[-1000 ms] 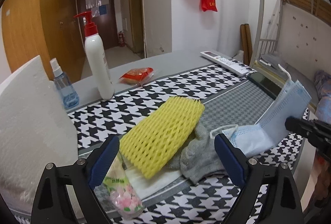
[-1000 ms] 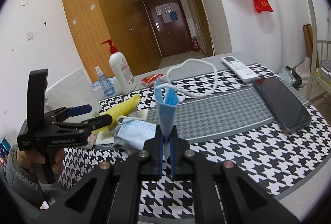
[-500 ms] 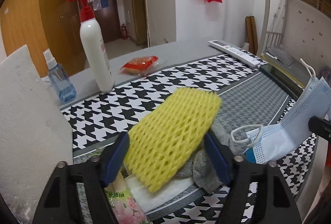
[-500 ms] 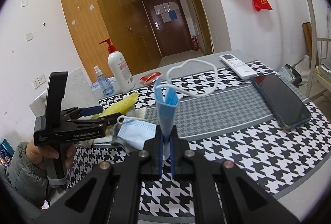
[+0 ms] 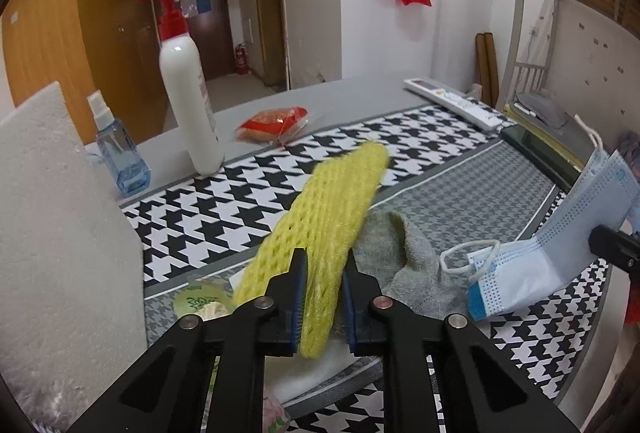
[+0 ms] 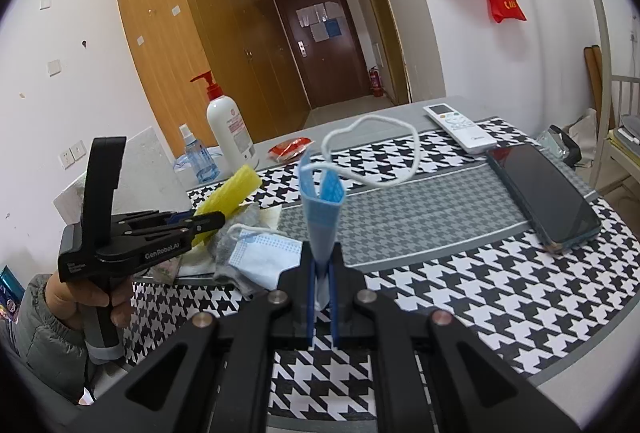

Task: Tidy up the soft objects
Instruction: 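Hold the mask up with the right gripper while the left gripper grasps the yellow foam net, then carry the mask and the yellow net toward the white foam box with both grippers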

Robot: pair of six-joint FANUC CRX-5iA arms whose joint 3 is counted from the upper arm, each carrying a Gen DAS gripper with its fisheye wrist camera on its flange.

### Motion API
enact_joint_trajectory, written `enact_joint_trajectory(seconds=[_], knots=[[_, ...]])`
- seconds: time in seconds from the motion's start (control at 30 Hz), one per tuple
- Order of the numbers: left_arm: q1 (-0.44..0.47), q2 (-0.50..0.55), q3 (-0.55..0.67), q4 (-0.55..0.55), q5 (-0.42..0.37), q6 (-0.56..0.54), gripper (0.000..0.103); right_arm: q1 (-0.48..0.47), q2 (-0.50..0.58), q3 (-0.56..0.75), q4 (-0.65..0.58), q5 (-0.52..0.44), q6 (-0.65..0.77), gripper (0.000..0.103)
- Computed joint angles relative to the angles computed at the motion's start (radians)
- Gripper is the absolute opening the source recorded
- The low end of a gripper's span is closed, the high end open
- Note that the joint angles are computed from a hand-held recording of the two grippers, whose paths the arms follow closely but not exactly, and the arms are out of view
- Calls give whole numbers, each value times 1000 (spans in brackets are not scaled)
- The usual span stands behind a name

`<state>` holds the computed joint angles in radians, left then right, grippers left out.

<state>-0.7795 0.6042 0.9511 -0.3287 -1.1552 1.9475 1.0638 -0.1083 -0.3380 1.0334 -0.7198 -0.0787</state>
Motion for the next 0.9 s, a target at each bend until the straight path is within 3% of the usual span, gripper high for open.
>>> enact_joint_trajectory(seconds=[0.43, 0.9], knots=[[-38, -168, -183, -71, 158, 59, 11, 28, -4, 18, 55, -36, -1, 8], [-59, -277, -302, -102, 218, 107, 9, 64, -3, 38, 108, -56, -7, 8]])
